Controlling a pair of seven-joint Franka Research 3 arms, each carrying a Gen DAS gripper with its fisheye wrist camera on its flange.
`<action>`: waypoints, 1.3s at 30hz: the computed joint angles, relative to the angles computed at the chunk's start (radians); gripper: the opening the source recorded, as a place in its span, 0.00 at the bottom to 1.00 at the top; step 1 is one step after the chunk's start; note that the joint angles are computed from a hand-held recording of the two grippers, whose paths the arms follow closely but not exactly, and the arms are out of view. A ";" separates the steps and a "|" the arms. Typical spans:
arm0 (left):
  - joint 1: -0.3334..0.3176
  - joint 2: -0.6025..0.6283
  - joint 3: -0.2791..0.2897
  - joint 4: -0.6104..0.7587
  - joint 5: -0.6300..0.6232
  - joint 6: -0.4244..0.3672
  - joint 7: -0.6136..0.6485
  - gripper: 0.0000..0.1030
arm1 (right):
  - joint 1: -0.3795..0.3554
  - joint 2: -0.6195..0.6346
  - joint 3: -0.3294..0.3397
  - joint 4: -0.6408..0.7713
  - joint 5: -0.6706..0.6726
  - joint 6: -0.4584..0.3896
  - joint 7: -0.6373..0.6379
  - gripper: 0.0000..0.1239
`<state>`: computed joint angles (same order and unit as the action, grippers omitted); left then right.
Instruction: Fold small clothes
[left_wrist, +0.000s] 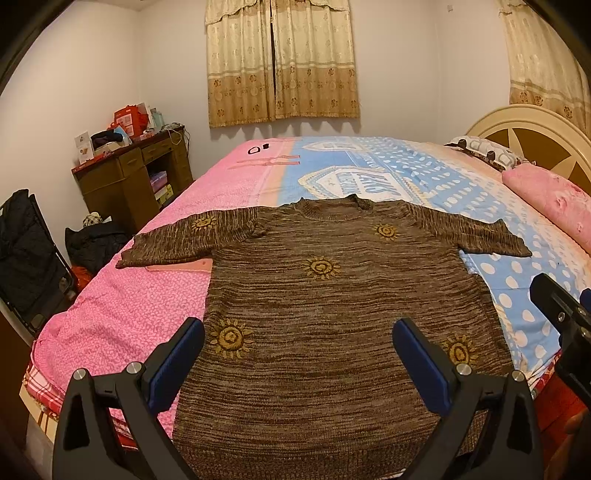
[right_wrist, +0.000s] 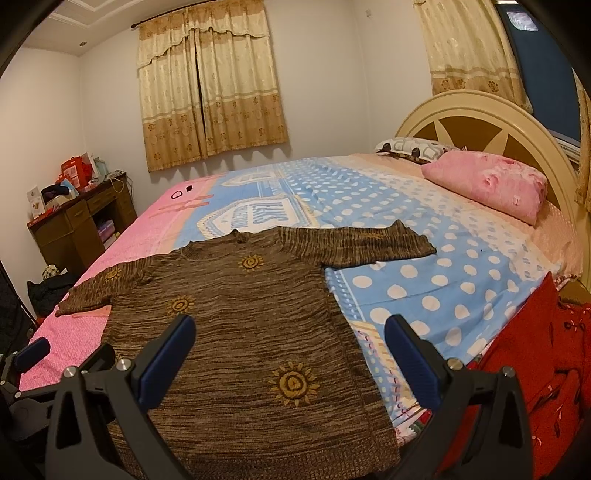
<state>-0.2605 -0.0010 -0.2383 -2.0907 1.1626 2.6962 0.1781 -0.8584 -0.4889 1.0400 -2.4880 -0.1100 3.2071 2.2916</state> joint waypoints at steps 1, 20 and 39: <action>0.000 0.000 0.000 0.000 0.002 -0.001 -0.001 0.99 | 0.003 0.002 -0.002 0.001 0.000 -0.003 0.000 0.83; -0.003 0.004 0.001 -0.001 0.011 -0.002 -0.005 0.99 | 0.017 0.007 -0.015 -0.002 -0.012 -0.006 0.013 0.83; 0.004 0.031 0.012 0.011 -0.057 0.009 0.061 0.99 | 0.005 0.039 0.000 0.010 -0.036 -0.021 0.027 0.83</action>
<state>-0.2567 0.0302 -0.2264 -2.0796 1.1059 2.7052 0.2391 -0.8536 -0.4498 1.0402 -2.4776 -0.1460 3.1865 2.3181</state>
